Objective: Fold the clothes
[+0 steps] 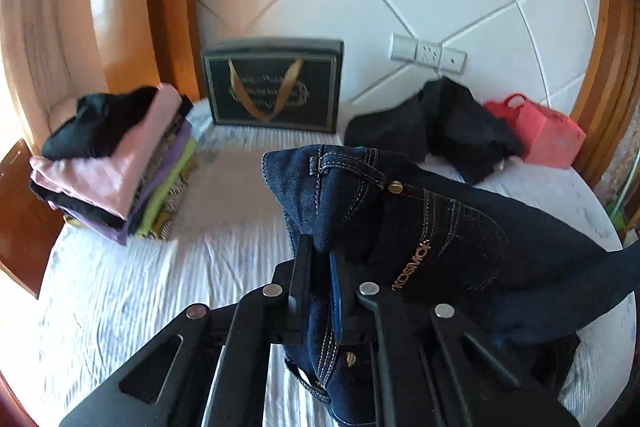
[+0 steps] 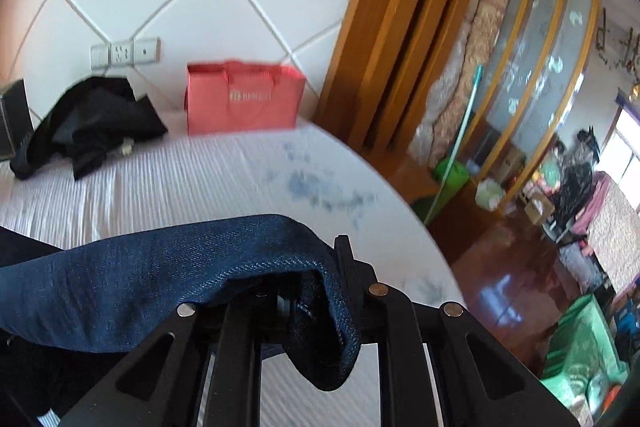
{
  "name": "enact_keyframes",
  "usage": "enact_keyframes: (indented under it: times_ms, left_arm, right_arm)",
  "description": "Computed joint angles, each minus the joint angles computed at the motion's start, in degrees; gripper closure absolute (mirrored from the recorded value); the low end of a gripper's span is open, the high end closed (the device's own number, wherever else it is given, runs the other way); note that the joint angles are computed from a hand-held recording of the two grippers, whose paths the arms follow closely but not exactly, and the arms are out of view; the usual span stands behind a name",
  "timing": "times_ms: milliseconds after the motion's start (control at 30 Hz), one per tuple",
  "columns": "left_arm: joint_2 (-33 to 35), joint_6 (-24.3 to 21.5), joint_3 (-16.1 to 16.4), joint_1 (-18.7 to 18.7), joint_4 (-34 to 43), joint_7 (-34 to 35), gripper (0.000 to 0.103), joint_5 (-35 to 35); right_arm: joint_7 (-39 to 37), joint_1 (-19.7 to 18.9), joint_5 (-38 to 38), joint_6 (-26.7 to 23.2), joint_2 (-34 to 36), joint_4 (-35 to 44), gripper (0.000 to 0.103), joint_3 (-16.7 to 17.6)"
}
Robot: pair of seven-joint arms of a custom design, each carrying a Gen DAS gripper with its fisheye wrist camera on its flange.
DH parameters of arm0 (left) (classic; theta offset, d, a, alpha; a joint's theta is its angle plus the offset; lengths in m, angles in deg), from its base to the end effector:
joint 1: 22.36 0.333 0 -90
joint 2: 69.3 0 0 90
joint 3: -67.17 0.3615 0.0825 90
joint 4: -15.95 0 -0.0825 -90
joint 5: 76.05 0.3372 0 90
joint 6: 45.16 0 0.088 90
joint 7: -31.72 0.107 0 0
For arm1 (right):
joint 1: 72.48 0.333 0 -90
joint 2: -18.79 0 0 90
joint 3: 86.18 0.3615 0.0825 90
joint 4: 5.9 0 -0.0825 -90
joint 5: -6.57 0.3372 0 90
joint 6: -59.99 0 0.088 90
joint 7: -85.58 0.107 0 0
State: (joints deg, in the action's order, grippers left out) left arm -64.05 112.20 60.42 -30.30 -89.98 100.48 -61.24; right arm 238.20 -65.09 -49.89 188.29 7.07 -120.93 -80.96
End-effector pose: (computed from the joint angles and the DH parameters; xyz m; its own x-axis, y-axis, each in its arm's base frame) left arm 0.5757 -0.1579 0.6292 -0.0941 -0.9948 0.0396 -0.6813 0.0354 -0.7312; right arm 0.4753 0.0864 0.6594 -0.4907 -0.8343 0.2512 -0.5969 0.1119 -0.7945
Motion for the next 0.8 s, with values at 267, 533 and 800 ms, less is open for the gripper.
enact_keyframes:
  times_ms: [267, 533, 800]
  left_arm:
    - [9.7, -13.6, 1.3, -1.5, 17.7, -0.7, 0.068, 1.5]
    - [-1.3, -10.3, -1.0, -0.3, -5.4, 5.0, 0.06, -6.3]
    - [-3.6, -8.2, -2.2, 1.0, -15.8, 12.3, 0.06, -14.6]
  right_arm:
    - [-13.9, 0.4, 19.6, 5.3, 11.6, 10.7, 0.043, -4.4]
    - [-17.9, 3.6, 29.2, 13.6, 4.4, -10.1, 0.043, -2.5]
    - [-17.0, 8.2, 40.9, 19.7, 0.2, -20.6, 0.035, -0.9]
